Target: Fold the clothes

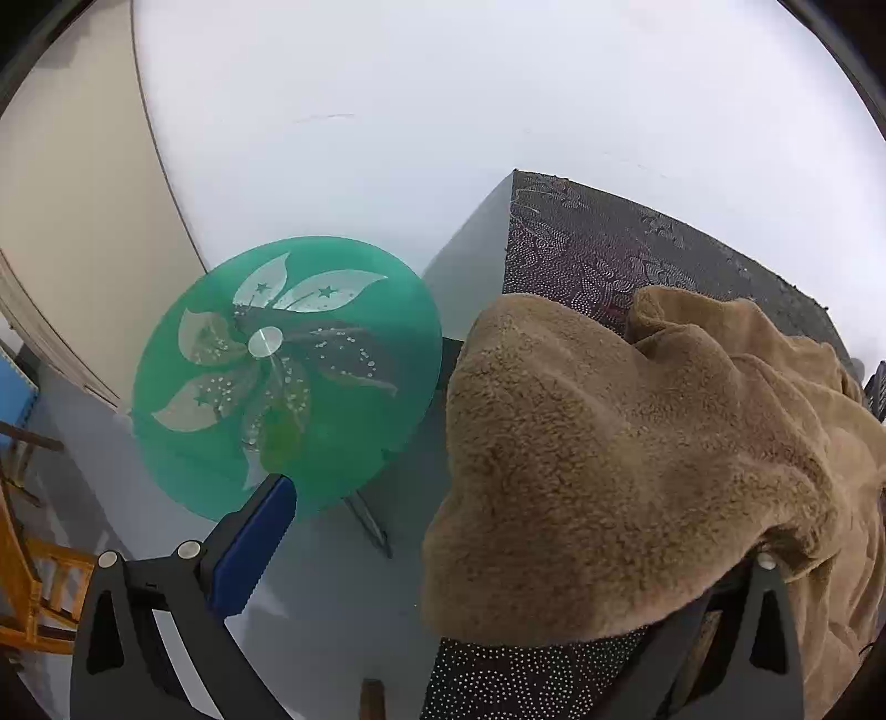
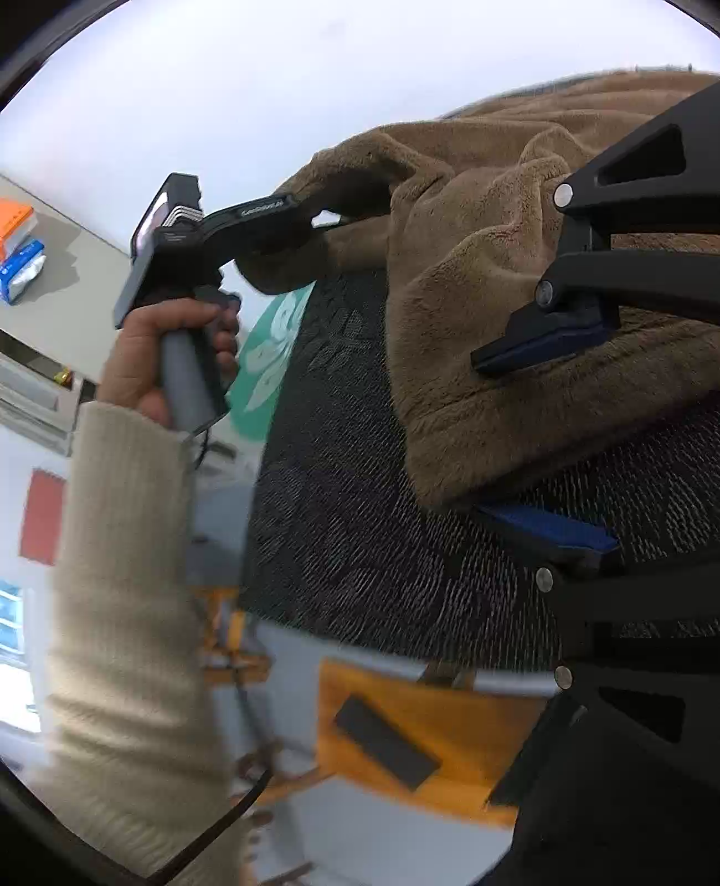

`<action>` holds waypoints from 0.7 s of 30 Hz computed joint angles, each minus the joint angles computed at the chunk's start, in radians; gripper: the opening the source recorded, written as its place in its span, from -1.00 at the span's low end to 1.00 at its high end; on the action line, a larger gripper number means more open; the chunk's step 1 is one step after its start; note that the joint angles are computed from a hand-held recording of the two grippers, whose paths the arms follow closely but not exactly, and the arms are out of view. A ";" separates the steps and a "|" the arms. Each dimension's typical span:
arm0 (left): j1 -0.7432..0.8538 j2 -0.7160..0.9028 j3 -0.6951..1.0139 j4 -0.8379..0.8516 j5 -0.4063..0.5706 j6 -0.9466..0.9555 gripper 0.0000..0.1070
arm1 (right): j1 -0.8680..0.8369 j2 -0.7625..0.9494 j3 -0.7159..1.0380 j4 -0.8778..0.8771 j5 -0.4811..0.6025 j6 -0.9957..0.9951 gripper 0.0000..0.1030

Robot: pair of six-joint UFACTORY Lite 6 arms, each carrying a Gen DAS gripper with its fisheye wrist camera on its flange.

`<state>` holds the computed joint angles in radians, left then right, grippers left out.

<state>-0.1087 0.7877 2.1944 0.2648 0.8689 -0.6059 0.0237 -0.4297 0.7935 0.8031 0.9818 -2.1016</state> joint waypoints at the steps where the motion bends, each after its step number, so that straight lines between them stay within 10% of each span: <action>1: 0.002 -0.007 -0.014 -0.002 -0.011 -0.001 0.93 | 0.013 0.008 0.006 -0.009 -0.008 0.023 -0.11; 6: -0.004 -0.016 -0.045 0.055 -0.030 -0.043 0.93 | -0.015 0.067 0.082 0.004 0.034 0.099 -0.74; 21: -0.118 0.130 0.209 0.477 0.196 -0.143 0.93 | -0.611 0.707 1.146 0.351 0.397 0.529 -0.77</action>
